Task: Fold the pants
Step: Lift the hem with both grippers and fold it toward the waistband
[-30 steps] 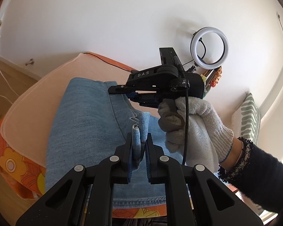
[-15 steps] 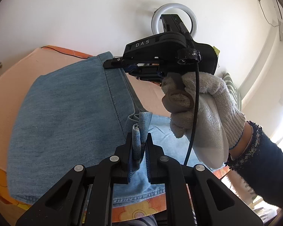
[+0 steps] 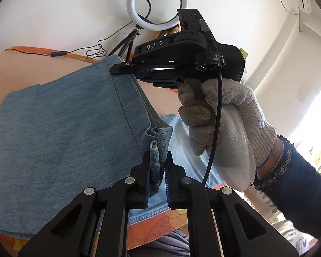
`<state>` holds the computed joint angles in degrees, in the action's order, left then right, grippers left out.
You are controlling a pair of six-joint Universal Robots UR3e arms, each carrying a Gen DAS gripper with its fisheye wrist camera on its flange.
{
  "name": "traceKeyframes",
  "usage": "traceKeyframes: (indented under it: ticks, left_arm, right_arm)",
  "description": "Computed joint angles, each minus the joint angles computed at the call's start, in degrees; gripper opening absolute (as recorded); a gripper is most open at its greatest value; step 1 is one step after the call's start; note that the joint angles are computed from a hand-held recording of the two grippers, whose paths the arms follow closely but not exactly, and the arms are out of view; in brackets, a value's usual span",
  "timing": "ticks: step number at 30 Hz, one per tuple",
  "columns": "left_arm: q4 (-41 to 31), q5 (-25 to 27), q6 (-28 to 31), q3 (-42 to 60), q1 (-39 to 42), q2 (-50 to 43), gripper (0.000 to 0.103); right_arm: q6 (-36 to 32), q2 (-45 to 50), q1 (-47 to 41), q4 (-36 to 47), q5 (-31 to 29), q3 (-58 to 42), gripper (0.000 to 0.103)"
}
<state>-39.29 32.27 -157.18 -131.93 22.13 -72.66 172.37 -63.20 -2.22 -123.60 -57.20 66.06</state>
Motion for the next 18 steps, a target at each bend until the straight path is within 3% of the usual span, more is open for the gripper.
traceKeyframes:
  ticks: [12, 15, 18]
  left_arm:
    - [14.9, 5.2, -12.1, 14.8, -18.1, -19.6, 0.009]
    - [14.1, 5.3, -11.3, 17.5, -20.7, -22.6, 0.009]
    - [16.0, 6.5, -14.2, 24.3, -24.6, -28.6, 0.009]
  right_arm:
    - [-5.6, -9.9, -12.1, 0.4, 2.3, 11.1, 0.01]
    - [-7.8, -11.6, -15.2, 1.4, 2.7, 12.8, 0.01]
    - [-9.8, -13.3, -18.4, 3.0, 3.3, 13.9, 0.01]
